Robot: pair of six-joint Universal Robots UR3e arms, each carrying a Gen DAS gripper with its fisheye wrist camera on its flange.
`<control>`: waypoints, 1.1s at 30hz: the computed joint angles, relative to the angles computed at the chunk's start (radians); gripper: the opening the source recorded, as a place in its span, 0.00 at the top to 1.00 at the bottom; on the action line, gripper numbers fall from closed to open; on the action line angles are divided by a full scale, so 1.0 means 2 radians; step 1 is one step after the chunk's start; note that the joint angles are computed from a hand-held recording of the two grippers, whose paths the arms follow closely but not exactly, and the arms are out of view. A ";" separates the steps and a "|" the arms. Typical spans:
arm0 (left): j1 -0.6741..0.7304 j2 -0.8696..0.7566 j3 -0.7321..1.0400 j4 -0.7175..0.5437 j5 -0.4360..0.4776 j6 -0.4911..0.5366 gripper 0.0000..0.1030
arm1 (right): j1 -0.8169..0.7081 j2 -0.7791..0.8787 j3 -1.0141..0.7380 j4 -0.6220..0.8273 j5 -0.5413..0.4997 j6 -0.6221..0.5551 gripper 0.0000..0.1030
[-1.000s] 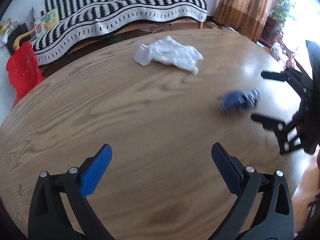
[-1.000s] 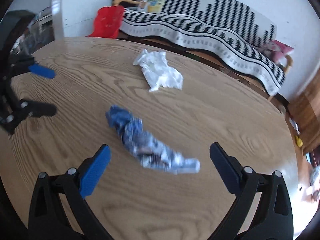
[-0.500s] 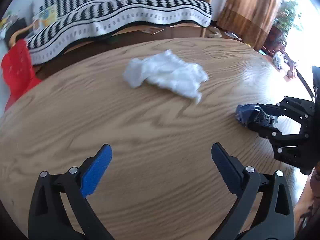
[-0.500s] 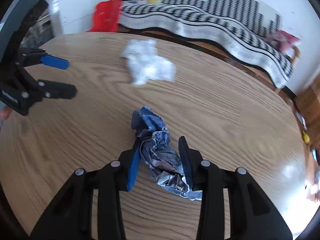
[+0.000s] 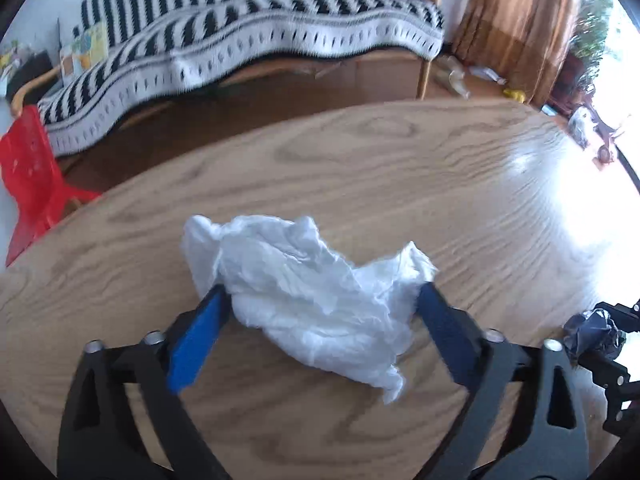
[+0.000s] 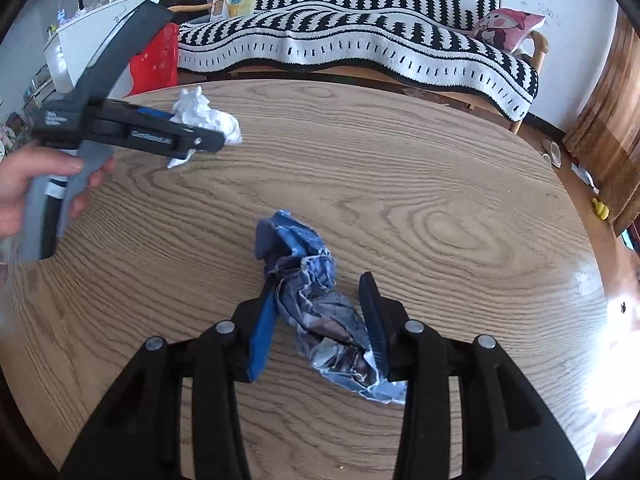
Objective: Collect trash
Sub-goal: 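Carry the tissue and blue wrapper over the bin and open both tools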
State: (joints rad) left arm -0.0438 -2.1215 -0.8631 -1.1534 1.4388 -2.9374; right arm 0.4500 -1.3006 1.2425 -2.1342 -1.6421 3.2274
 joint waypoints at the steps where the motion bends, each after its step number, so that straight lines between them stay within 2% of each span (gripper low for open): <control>1: 0.001 0.008 -0.012 0.012 -0.002 0.003 0.58 | -0.002 -0.004 0.008 -0.007 0.002 0.000 0.61; 2: 0.002 0.013 -0.017 0.016 -0.001 0.004 0.74 | 0.001 0.004 0.000 -0.007 0.001 0.003 0.61; 5: 0.014 0.037 -0.054 0.031 -0.023 0.012 0.80 | 0.003 0.009 0.000 -0.018 -0.005 0.018 0.61; 9: 0.023 0.077 -0.108 0.038 -0.035 0.025 0.82 | 0.016 0.016 -0.008 -0.015 -0.033 0.053 0.61; 15: 0.055 0.187 -0.217 -0.001 -0.073 0.059 0.82 | 0.057 0.019 -0.016 0.003 -0.090 0.136 0.64; 18: 0.076 0.264 -0.277 -0.023 -0.095 0.077 0.82 | 0.070 -0.046 0.053 -0.030 -0.069 0.205 0.65; 21: 0.097 0.357 -0.323 -0.072 -0.126 0.105 0.82 | 0.101 -0.122 0.116 -0.047 -0.092 0.266 0.66; 25: 0.116 0.453 -0.334 -0.167 -0.168 0.144 0.82 | 0.165 -0.214 0.161 -0.007 -0.157 0.344 0.66; 29: 0.125 0.538 -0.318 -0.271 -0.201 0.175 0.82 | 0.244 -0.275 0.168 0.082 -0.228 0.447 0.66; 31: 0.093 0.569 -0.324 -0.278 -0.192 0.154 0.82 | 0.289 -0.301 0.174 0.118 -0.260 0.516 0.67; 33: 0.023 0.582 -0.347 -0.249 -0.166 0.092 0.82 | 0.337 -0.309 0.165 0.160 -0.297 0.574 0.67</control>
State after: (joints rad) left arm 0.0028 -0.9574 -1.5576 -1.6519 1.1073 -2.7537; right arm 1.1232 -1.9177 1.5723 -1.8135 -2.2361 4.3745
